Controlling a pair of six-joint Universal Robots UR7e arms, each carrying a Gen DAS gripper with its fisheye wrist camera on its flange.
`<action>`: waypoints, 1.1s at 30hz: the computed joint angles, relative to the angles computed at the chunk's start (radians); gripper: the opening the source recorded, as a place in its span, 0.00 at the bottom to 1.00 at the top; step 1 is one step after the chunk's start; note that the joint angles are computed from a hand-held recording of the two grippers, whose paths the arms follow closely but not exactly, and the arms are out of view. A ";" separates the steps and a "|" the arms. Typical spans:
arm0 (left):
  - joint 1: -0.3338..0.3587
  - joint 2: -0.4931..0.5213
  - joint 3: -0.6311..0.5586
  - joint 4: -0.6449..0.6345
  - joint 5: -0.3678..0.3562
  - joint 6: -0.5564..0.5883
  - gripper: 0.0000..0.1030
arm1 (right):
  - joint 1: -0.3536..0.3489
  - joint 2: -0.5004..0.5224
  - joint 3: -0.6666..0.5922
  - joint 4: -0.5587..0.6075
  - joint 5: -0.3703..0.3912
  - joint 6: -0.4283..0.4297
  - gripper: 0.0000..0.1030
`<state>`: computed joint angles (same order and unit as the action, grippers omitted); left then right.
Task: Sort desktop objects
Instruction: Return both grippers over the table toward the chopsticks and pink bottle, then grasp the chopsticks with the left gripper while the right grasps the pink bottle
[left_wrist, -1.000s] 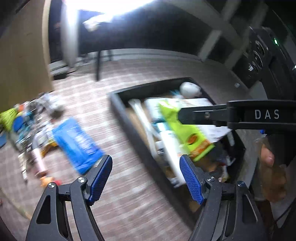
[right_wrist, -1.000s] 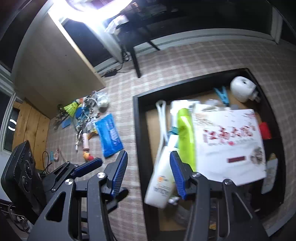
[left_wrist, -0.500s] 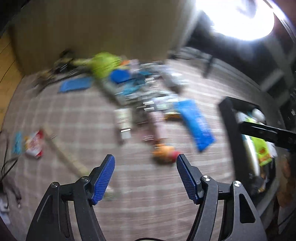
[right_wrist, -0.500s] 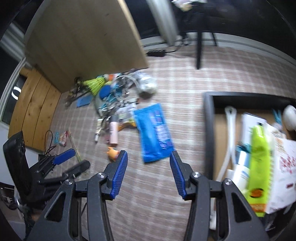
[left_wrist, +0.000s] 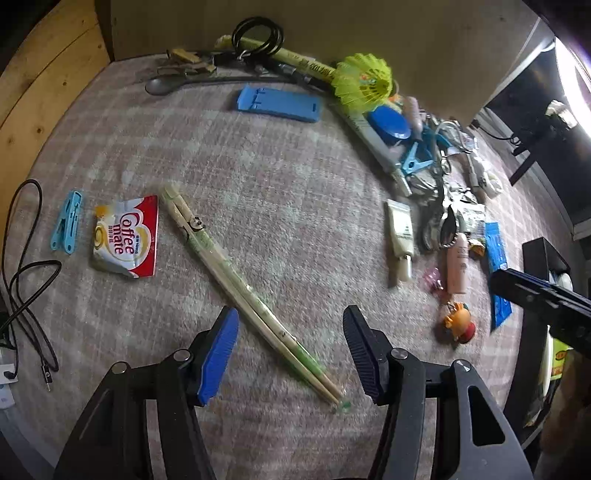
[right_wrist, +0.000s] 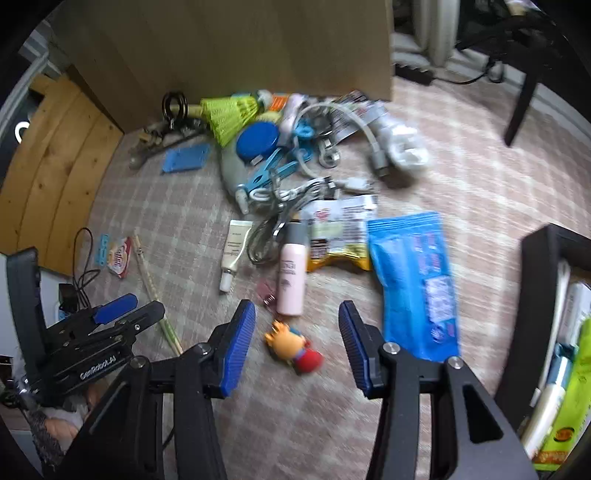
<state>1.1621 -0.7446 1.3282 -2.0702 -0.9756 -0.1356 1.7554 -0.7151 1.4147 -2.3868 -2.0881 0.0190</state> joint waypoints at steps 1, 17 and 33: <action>0.002 0.004 -0.004 0.003 0.002 -0.005 0.53 | 0.000 0.014 -0.014 0.009 -0.004 0.003 0.43; -0.002 -0.006 0.057 -0.003 0.071 -0.004 0.41 | -0.007 0.109 -0.107 0.070 -0.050 0.019 0.26; -0.006 -0.154 0.281 -0.189 0.046 0.035 0.00 | -0.019 0.030 0.034 -0.070 -0.033 0.006 0.19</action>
<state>1.1564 -0.8991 1.6096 -2.2592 -0.9301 -0.1005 1.7365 -0.6849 1.4489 -2.4565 -2.1210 0.0248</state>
